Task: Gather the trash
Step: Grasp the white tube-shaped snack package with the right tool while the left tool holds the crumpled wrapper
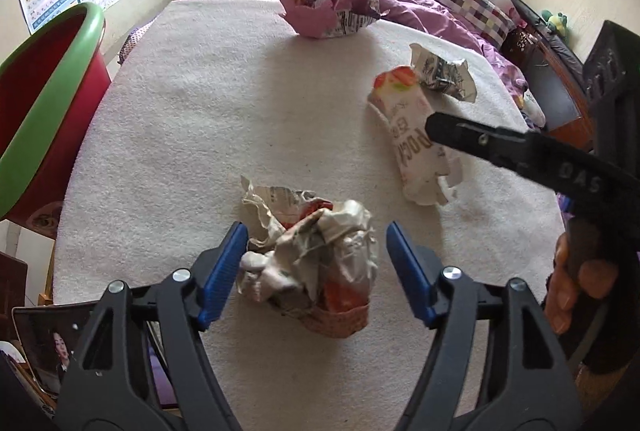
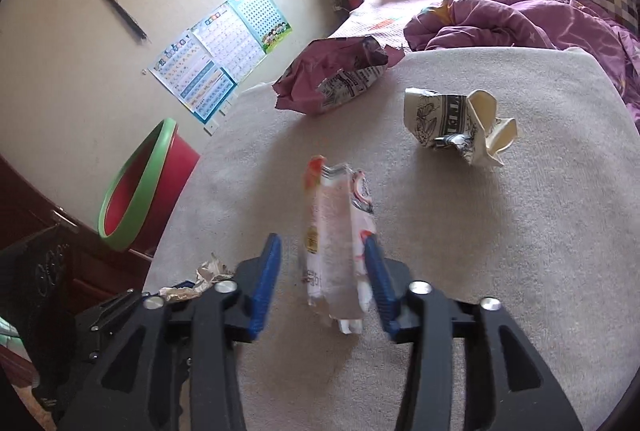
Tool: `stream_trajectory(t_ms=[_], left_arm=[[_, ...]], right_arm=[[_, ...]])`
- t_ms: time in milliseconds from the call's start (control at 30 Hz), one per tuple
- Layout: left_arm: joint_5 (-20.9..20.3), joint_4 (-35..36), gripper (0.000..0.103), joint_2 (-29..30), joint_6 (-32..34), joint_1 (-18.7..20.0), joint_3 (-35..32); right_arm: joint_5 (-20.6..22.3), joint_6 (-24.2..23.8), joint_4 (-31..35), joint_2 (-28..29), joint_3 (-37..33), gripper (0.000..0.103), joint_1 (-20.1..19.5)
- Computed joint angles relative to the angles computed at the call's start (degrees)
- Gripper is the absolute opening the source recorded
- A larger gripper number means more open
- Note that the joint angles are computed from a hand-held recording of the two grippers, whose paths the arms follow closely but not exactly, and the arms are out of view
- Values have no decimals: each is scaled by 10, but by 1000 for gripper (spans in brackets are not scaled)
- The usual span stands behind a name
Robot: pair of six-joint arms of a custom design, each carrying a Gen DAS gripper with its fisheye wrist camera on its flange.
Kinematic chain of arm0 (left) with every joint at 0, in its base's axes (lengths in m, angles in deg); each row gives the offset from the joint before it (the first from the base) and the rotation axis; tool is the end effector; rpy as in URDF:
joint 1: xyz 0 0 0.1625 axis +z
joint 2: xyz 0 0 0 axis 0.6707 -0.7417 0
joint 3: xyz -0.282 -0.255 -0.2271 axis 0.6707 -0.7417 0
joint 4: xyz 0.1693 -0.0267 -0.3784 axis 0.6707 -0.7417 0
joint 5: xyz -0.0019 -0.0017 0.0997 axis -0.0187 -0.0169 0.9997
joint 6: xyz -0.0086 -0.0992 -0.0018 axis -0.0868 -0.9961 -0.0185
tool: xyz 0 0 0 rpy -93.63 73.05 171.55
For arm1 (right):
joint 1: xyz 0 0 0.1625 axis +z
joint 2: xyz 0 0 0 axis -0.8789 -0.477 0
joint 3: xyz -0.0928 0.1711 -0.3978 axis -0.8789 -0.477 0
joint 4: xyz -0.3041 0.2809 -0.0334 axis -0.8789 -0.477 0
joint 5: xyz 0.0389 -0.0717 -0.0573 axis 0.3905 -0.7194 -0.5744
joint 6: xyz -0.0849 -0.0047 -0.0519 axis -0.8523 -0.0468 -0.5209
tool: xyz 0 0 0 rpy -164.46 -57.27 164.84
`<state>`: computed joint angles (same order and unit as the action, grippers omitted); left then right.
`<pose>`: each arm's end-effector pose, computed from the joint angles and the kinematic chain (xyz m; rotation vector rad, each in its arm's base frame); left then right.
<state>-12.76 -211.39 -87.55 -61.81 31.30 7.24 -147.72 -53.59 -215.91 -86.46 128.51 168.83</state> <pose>-0.0301 -0.7438 0.3165 0.4812 2.5513 -0.5007 0.3388 -0.7436 0.0103 0.3438 -2.7786 0.7759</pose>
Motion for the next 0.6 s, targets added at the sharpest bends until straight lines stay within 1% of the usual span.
stream_trajectory(t_ms=[133,400,467,500,533,600], left_arm=[[5,-3,69,1,4,-2,2],[7,3,69,-8,-9,3,8],[7,9,68,-9,-12,5,8],[5,11,65,-9,-12,6,8],[3,11,60,-10,-12,7,10],[2,6,57,-11,-8,7,12]], right_arm=[[-5,9,17,9,-17,58,1],[-4,5,52,29,-45,59,0],[-14,-3,52,31,-46,53,2],[-16,-5,49,31,-44,44,3],[-14,-6,45,30,-40,35,2],[-12,-8,30,25,-30,34,3]])
